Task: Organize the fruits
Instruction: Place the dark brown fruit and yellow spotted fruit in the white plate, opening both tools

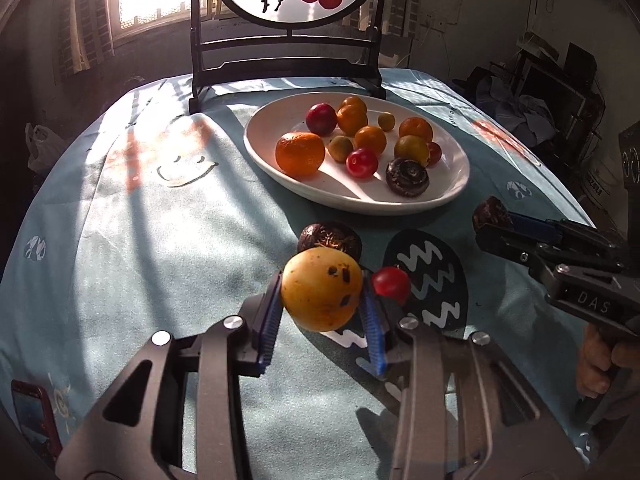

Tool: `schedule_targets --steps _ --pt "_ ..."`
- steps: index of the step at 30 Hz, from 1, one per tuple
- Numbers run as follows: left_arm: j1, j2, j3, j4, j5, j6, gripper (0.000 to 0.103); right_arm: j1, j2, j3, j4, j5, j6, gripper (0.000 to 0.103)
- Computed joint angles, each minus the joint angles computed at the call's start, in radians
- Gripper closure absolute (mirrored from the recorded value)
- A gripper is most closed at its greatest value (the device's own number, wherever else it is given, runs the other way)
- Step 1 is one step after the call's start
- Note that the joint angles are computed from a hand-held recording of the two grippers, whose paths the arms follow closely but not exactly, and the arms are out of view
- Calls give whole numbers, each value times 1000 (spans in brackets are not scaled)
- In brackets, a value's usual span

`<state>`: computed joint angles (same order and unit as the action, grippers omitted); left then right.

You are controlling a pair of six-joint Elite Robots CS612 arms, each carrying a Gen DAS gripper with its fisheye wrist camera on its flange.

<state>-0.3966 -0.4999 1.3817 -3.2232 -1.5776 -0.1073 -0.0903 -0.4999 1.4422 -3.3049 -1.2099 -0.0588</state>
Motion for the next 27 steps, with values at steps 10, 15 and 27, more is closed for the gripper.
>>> schedule_targets --steps 10,15,27 --pt "5 25 -130 60 -67 20 66 7 8 -61 -26 -38 3 60" --pt "5 77 -271 146 -47 37 66 11 46 -163 14 -65 6 60" --pt "12 205 -533 353 -16 41 66 13 126 -323 142 -82 -13 60"
